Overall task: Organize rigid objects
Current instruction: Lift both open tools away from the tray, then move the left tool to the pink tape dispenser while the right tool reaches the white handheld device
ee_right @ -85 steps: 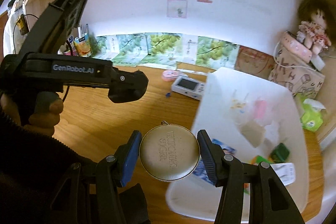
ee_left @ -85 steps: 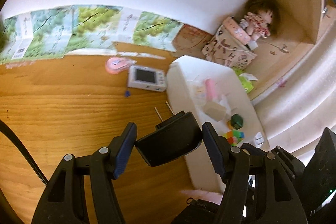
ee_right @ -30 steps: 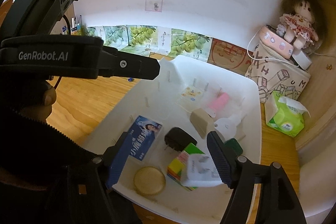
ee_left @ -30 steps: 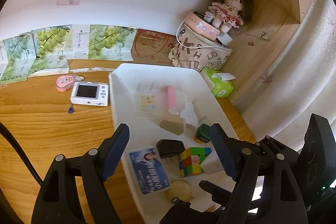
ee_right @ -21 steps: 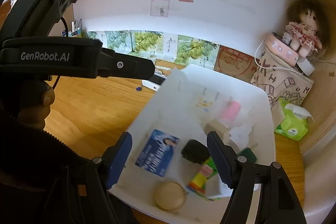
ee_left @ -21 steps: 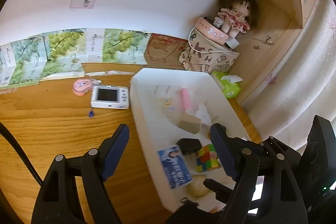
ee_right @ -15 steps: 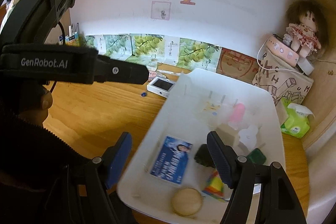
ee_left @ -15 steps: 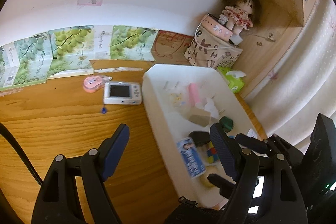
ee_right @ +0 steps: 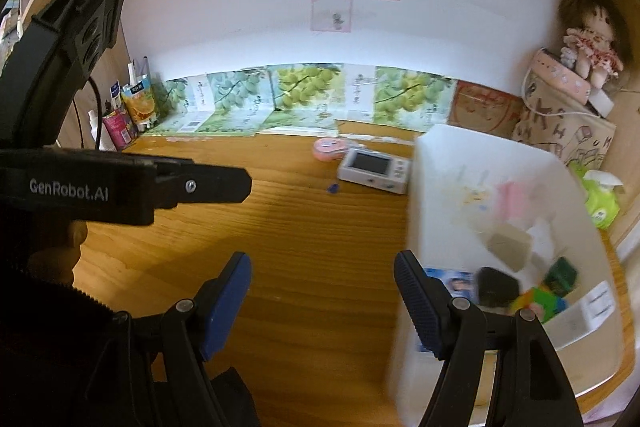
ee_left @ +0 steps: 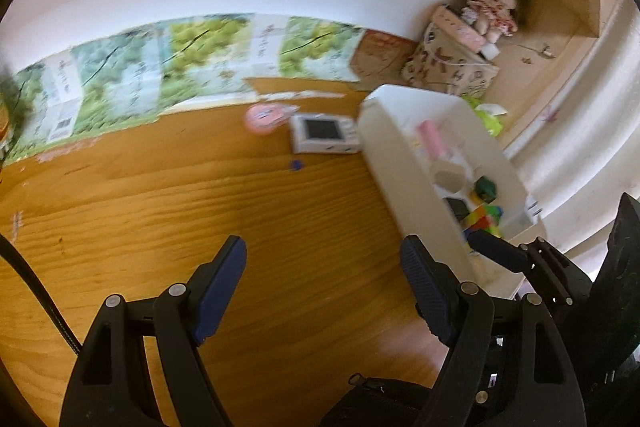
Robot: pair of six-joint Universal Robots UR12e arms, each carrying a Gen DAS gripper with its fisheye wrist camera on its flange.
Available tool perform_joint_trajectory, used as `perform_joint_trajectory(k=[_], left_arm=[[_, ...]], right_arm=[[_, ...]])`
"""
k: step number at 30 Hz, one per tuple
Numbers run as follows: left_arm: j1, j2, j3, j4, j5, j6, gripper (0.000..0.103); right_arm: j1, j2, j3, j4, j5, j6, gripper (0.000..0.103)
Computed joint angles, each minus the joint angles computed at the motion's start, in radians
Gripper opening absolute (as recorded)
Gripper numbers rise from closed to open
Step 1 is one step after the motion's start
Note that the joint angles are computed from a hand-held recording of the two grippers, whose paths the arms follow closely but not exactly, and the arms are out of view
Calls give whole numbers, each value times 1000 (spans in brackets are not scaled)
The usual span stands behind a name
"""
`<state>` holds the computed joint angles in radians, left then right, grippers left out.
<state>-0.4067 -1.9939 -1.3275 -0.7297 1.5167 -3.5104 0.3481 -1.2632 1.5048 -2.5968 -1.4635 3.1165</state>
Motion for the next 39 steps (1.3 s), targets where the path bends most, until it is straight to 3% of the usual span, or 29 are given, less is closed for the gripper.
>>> perform_joint_trajectory(k=[7, 9, 14, 19, 23, 26, 30, 34, 39], left_arm=[[41, 35, -58, -43, 4, -19, 82], [46, 36, -55, -82, 20, -16, 82], [54, 14, -6, -226, 63, 27, 82], [70, -7, 39, -277, 78, 80, 82], [84, -31, 95, -327, 78, 134, 82], [98, -57, 148, -368, 53, 178, 82], [105, -105, 236, -441, 63, 230, 82], [110, -144, 307, -493, 48, 241, 82], [114, -200, 401, -556, 26, 232, 82]], right_arm=[[40, 50, -38, -3, -13, 89, 75], [45, 67, -62, 34, -4, 112, 75], [48, 99, -118, 98, 16, 157, 75], [39, 132, -181, 137, 33, 233, 75], [41, 148, -227, 170, -17, 240, 75], [44, 152, -249, 174, -61, 196, 75], [52, 160, -281, 184, -136, 65, 74], [46, 167, -316, 214, -144, -65, 75], [53, 190, -375, 286, -212, -320, 80]])
